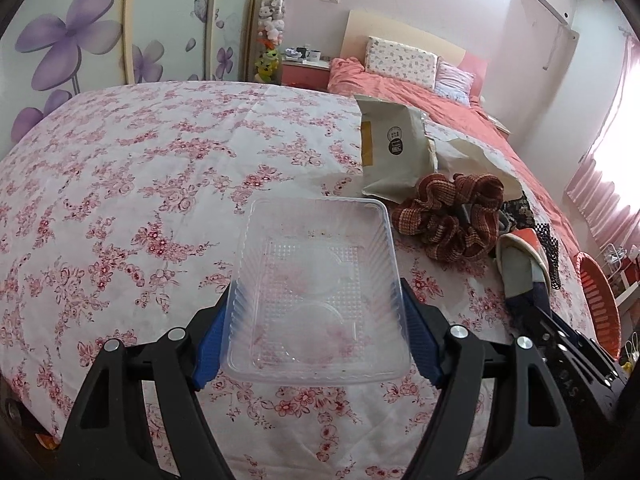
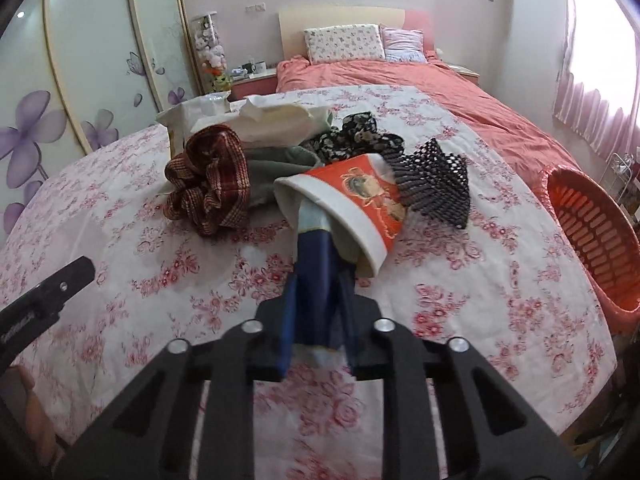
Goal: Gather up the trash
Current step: 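Lift the clear tray with the left tool and carry it over the orange basket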
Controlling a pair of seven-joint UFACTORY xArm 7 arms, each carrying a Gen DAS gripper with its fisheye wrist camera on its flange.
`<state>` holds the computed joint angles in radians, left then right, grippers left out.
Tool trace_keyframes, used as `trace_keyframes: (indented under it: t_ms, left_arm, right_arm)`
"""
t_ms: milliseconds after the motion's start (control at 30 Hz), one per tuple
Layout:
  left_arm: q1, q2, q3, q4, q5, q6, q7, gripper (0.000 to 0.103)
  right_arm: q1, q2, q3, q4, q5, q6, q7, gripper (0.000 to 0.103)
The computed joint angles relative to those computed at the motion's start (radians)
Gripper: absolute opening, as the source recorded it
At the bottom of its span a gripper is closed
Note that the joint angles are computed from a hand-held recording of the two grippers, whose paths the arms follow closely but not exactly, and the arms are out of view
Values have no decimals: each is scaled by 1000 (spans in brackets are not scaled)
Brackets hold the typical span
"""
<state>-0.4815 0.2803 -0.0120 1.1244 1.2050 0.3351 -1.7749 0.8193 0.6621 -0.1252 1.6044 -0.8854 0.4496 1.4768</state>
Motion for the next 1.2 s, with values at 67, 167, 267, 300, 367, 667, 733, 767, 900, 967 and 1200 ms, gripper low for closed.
trace_keyframes:
  t_ms: [67,167,267,300,367,667,733,767,900,967,1200]
  left_arm:
    - [-3,2,-1,5,2,-3,-3,75]
    - [-8,-2,-2,6,12,-2,-10,75]
    - [-15,-4,-9,11,15,3,-9,75]
    - [-19,-4,-11,13,17,7,-8,75]
    - [-26,-6,-17,20,19,15,-3,75]
    - [-53,4,-35,61,13,38,27,75]
    - [-60,14,-39,76,0,40,45,75]
    - [-65,16,-38,79,-3,38,48,75]
    - [-91,41,-40,119,-26,40,90,75]
    - [-107,59,-39,147,-39,41,118,75]
    - [-179,141,-17,269,-102,3,214,75]
  right_arm:
    - [-2,-21,-9,-32,-16,-38,16,15]
    - [3,-62,-25,-85,-60,-96,63,12]
    - [17,-85,-38,-107,-114,-124,106,10]
    - [20,-92,-40,-112,-133,-129,122,10]
    - [25,-113,-46,-130,-182,-148,168,10]
    - [5,-212,-28,-208,-421,-186,388,9]
    - [1,-236,-20,-226,-477,-172,435,9]
    - [0,-251,-17,-237,-506,-156,461,9]
    - [-23,-304,3,-290,-581,-90,539,10]
    - [-40,-342,11,-333,-607,-42,584,10]
    - [-115,-464,54,-486,-662,112,698,10]
